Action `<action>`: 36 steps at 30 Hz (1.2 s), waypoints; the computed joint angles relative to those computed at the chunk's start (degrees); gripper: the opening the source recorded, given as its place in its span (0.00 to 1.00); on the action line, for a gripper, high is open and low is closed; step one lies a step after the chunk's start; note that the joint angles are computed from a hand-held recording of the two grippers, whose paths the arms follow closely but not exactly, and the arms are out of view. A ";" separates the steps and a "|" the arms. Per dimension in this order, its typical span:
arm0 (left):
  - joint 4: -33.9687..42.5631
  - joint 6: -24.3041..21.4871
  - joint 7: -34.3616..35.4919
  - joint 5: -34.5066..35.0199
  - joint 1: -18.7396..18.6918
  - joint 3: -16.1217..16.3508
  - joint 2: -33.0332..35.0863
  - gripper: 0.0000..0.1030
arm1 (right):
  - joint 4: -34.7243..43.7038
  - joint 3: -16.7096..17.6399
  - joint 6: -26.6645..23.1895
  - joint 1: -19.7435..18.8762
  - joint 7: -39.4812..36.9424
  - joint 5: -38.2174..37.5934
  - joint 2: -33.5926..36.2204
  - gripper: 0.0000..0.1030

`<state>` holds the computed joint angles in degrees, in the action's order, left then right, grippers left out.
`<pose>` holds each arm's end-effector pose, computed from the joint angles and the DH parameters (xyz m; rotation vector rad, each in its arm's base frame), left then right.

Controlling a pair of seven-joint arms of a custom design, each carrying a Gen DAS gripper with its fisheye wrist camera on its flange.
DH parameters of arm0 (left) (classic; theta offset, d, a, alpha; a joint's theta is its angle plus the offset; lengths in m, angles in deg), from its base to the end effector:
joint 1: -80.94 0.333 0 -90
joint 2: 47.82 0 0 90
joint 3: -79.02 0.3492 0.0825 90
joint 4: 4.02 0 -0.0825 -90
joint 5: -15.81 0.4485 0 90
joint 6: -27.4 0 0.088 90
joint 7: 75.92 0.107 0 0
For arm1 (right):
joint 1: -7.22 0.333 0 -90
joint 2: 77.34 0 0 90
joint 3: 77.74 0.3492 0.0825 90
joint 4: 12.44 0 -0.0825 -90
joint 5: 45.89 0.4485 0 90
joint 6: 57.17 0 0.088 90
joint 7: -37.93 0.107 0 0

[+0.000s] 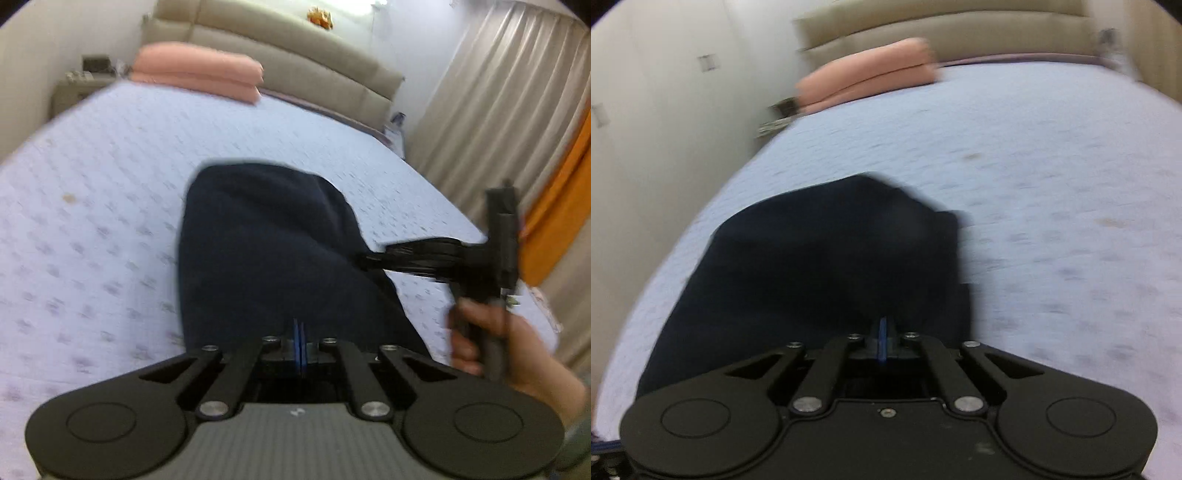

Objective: Fold large clothes

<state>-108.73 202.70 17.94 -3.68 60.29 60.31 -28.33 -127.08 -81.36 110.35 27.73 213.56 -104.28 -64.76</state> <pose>0.6094 -0.4314 0.4573 -1.5272 2.2029 -1.3096 0.6362 0.2511 0.4013 -1.4601 1.9055 -0.6143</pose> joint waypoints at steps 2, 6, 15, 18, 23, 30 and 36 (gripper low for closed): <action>-2.76 1.47 -5.60 7.19 -5.85 7.06 -3.03 0.05 | -2.40 -0.46 -2.30 1.71 4.82 -5.91 -3.93 0.19; -5.32 2.09 -5.31 8.59 -5.41 6.19 -5.70 0.09 | -8.67 2.61 3.38 0.86 14.02 -16.92 -10.57 0.19; -6.75 2.61 1.50 -1.63 4.71 -5.27 -3.22 0.05 | -10.95 7.33 -4.90 2.01 -1.92 3.50 -7.24 0.15; -8.84 2.39 -2.46 0.03 -0.14 -0.09 -5.88 0.05 | -12.90 8.37 -5.98 1.26 -4.05 10.19 -10.08 0.15; -15.24 2.22 -7.23 4.78 -4.33 2.62 -12.63 0.06 | -17.26 10.57 -10.68 1.18 -4.93 15.60 -17.35 0.32; -19.53 -2.51 -60.96 64.14 -7.93 10.37 -24.04 0.22 | -18.80 16.42 -16.68 -0.57 -0.23 10.21 -26.54 0.85; -19.46 -17.32 -78.43 76.16 -0.67 0.21 -34.65 0.67 | -14.98 22.37 -28.42 -0.12 4.52 1.50 -30.52 1.00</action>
<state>-128.19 185.38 -60.48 72.48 59.62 60.52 -62.98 -142.06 -58.98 81.94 27.61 218.08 -102.78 -95.28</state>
